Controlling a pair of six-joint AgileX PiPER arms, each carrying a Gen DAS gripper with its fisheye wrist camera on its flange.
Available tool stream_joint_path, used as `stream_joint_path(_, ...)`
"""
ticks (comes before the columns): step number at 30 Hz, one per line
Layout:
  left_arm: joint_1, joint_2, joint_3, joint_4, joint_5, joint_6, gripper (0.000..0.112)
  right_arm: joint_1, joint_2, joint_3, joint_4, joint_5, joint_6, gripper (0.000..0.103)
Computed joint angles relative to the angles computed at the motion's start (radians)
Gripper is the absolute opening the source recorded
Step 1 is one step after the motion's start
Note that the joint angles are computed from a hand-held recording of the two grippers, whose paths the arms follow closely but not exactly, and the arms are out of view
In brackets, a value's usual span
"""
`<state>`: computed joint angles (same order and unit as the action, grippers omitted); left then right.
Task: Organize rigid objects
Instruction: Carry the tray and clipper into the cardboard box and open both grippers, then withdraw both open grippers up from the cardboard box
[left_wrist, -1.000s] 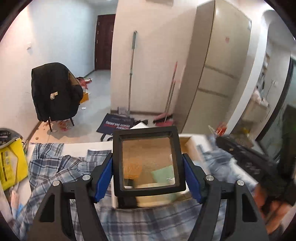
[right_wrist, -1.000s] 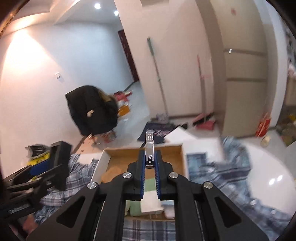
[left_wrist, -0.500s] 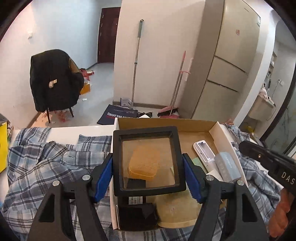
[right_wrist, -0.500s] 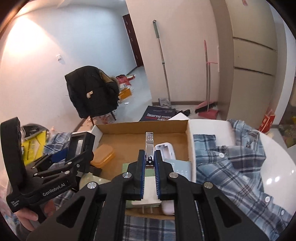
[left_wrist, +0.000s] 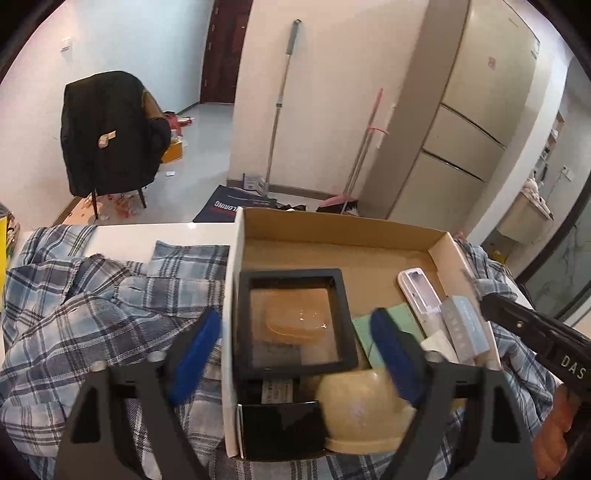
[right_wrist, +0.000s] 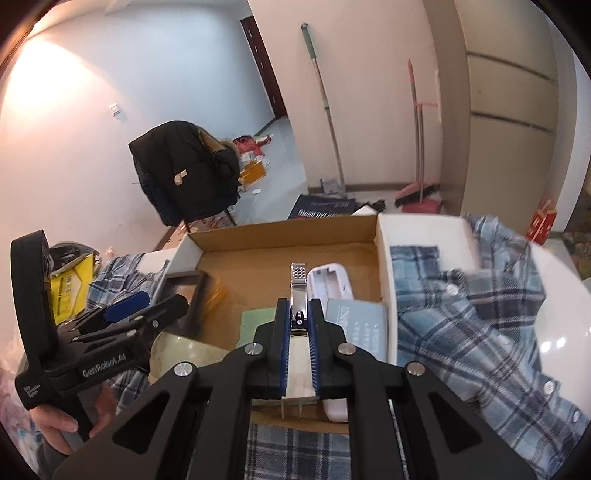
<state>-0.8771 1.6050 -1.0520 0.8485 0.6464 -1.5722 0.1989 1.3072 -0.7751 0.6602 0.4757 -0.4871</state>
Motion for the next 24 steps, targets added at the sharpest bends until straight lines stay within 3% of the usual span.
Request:
stream_joint_path(4, -0.034, 0.007, -0.020, 0.035, 0.044, -0.005, 0.087, -0.025, 0.035, -0.007, 0.106, 0.067, -0.099, 0.009)
stream_joint_path(7, -0.106, -0.016, -0.015, 0.167, 0.132, -0.134, 0.087, -0.015, 0.054, -0.008, 0.136, 0.091, -0.132, 0.009)
stream_joint_path(9, -0.168, -0.041, 0.003, 0.284, 0.216, -0.241, 0.087, -0.007, 0.073, -0.011, 0.168, 0.121, -0.160, 0.009)
stream_joint_path(10, -0.219, -0.048, 0.011, 0.360, 0.297, -0.312, 0.087, 0.009, 0.077, -0.010, 0.154, 0.117, -0.141, 0.009)
stream_joint_path(12, -0.267, -0.053, 0.014, 0.429, 0.376, -0.364, 0.088, 0.062, 0.070, 0.000, 0.090, 0.073, -0.082, 0.009)
stream_joint_path(14, -0.306, -0.063, 0.023, 0.483, 0.424, -0.393, 0.102, 0.088, 0.069, 0.005, 0.066, 0.057, -0.064, 0.009)
stream_joint_path(18, -0.337, -0.070, 0.040, 0.539, 0.460, -0.430, 0.103, 0.108, 0.080, 0.010, 0.056, 0.047, -0.057, 0.009)
stream_joint_path(24, -0.338, -0.084, 0.023, 0.493, 0.475, -0.385, 0.103, 0.129, 0.086, 0.015, 0.024, 0.026, -0.033, 0.009)
